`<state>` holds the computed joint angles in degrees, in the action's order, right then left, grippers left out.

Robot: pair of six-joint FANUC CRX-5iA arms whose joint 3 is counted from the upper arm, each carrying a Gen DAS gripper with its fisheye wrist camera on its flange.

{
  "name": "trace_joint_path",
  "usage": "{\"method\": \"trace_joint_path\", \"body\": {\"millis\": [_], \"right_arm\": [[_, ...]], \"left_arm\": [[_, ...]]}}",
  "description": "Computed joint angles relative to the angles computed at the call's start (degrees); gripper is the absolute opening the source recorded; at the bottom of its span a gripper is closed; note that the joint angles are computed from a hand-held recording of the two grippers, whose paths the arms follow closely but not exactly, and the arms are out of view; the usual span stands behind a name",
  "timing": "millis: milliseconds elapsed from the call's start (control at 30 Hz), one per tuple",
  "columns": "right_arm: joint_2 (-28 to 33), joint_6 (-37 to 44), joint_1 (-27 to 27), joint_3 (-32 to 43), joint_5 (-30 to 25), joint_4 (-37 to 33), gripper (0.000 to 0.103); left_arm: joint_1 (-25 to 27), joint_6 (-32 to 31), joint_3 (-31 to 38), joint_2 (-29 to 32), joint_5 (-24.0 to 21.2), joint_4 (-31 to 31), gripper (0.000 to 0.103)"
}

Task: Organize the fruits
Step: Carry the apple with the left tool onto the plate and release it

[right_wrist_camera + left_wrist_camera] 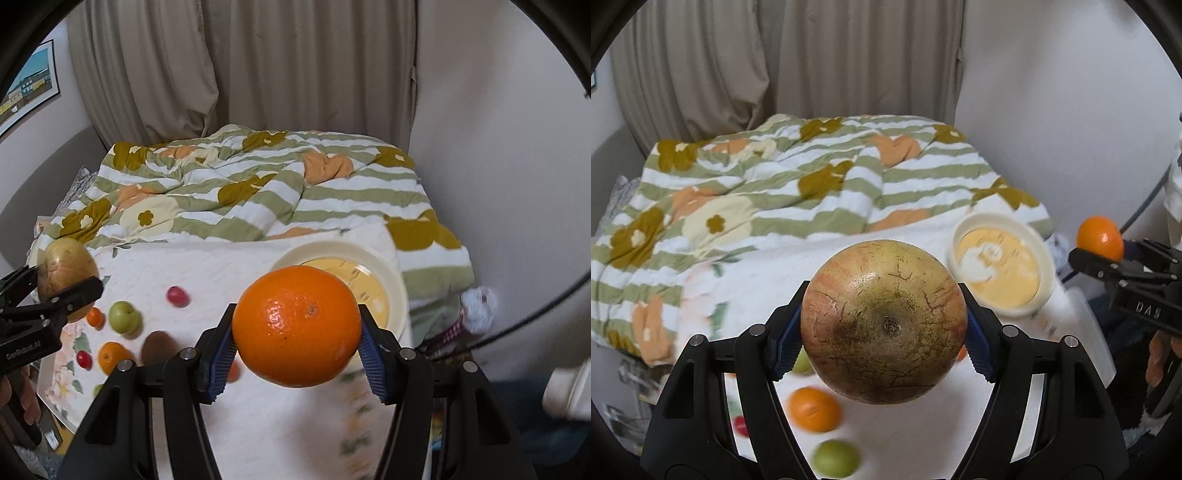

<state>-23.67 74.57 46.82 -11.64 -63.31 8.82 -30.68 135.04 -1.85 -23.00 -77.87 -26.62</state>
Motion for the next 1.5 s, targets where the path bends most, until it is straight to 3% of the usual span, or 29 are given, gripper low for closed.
{"method": "trace_joint_path", "body": {"millis": [167,367,667,967,1400,1500], "right_arm": [[5.71,13.80,-9.50,6.24,-0.20,-8.88,0.056],[10.92,20.84,-15.13,10.40,-0.50,-13.63,0.056],[15.24,15.66,-16.88,10.98,0.99,-10.91,0.056],[18.77,9.82,-19.08,11.11,0.89,-9.29,0.056],[18.62,5.64,-20.76,9.29,0.22,-7.68,0.056],[18.41,5.34,-20.75,9.37,0.24,-7.45,0.056]], "left_arm": [[1.12,0.61,4.36,7.43,4.07,2.10,0.080],[3.83,-5.33,8.68,14.88,8.13,5.13,0.080],[11.67,-23.05,8.13,22.65,16.94,18.75,0.080],[13.91,-35.62,7.98,30.05,20.13,26.34,0.080],[11.99,-40.65,10.04,34.24,22.60,26.44,0.082],[11.32,-39.01,11.14,34.08,22.70,24.15,0.103]]}}
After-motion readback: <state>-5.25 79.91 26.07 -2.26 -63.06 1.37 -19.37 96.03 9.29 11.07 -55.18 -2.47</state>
